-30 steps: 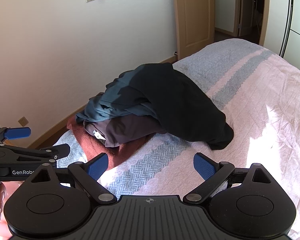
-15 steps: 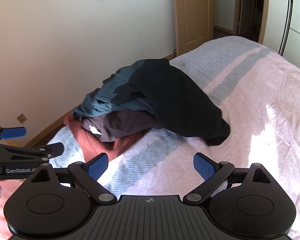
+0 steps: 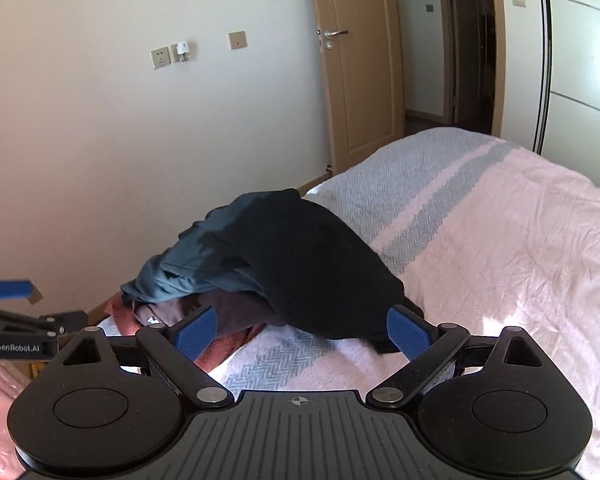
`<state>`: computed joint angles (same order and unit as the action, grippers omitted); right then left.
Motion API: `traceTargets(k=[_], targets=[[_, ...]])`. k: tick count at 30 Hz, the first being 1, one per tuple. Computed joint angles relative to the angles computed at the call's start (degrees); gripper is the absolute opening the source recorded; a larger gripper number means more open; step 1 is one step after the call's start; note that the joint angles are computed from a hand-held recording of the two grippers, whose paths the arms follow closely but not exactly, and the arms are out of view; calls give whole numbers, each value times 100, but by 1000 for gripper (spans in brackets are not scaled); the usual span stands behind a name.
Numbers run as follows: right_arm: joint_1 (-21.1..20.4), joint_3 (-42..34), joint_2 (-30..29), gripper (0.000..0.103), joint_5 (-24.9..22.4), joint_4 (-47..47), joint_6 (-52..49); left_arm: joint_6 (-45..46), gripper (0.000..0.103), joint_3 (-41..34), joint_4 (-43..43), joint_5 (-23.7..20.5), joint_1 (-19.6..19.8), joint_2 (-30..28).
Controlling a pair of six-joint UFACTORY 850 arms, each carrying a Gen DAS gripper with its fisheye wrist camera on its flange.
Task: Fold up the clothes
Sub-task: 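Grasp the black jacket on the pile with both grippers and lift it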
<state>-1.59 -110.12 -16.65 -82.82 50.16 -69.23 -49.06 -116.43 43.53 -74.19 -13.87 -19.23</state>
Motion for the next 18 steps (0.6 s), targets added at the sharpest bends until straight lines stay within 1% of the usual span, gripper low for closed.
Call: traceTargets(k=[1,2,3,5,7,9,11,13,15,17,18], targets=[[56,-63,-69,95,-56,-57,-19,314,98,132,-92,307,168,53],[113,-124,-140,95,-113,-106,-47,631,98,184,-143,493,313,40],[242,-81,-121,95,70,-274,-83,1023,98,236,-226,707,480,18],[542,76,-35,95,588,-673,-124,1842,98,229,-569,1118,866,-87],[783,149,-77,95,798,-837,-263,2537,98,241,-748,1619,1214,-206],[1046,193,-160,95,992,-1001,-354,3329,98,143,-1002,2007,1540,-429],[1349,199,-290,94,1202,-1202,-354,4154,95,5,-1232,2391,1827,-679],[1626,230,-438,94,1502,-1363,-424,4849,93,-47,-1405,2813,2058,-885],[1846,373,-502,94,1899,-1351,-582,5654,93,-158,-1701,3137,2280,-1130],[2054,494,-591,94,2266,-1305,-738,6380,92,-162,-2012,3542,2444,-1286],[2137,486,-685,92,2349,-1287,-749,6690,90,-183,-2131,3667,2497,-1359]])
